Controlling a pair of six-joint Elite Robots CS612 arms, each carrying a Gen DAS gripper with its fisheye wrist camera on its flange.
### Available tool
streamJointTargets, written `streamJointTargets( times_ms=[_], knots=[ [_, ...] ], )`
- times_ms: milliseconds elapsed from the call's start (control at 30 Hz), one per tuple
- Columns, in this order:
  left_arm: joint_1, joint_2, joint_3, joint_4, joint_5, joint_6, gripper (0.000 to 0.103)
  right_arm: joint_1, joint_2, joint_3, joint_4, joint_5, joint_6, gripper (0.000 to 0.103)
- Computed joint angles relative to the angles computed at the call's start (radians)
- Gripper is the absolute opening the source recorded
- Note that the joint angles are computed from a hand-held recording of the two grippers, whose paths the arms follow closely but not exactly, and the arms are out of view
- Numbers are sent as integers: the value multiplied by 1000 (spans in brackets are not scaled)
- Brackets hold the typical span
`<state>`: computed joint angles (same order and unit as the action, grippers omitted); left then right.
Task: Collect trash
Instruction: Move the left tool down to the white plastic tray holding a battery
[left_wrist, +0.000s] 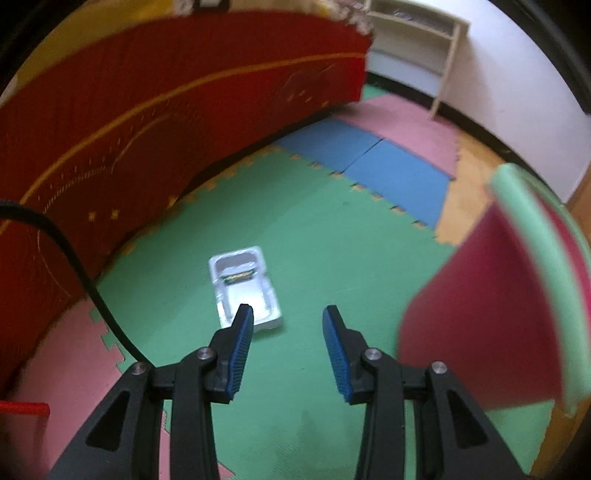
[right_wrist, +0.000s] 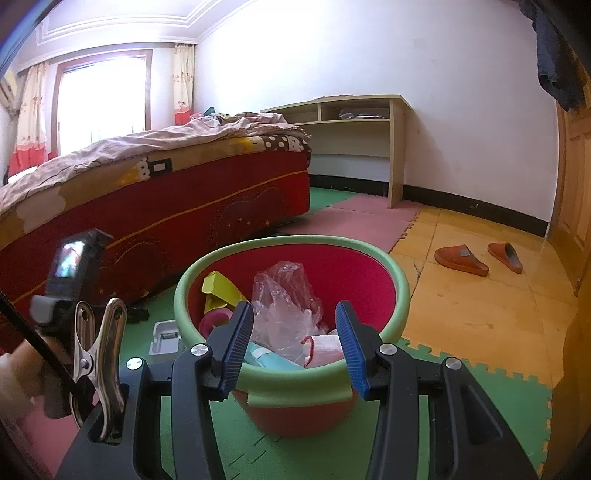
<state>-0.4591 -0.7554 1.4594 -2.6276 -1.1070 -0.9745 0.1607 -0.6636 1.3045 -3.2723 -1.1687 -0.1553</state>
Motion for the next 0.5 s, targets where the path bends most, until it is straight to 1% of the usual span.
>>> streamJointTargets(
  times_ms=[133,300,500],
  knots=[
    [28,29,-11,26,-37,-42,41,2,-1,5,4,15,-18,47],
    [50,71,-41,66,-56,-68,41,6,0,7,16,21,-43,47],
    [79,120,-83,130,-86,-104,41,8,0,9,19,22,-48,47]
  ],
)
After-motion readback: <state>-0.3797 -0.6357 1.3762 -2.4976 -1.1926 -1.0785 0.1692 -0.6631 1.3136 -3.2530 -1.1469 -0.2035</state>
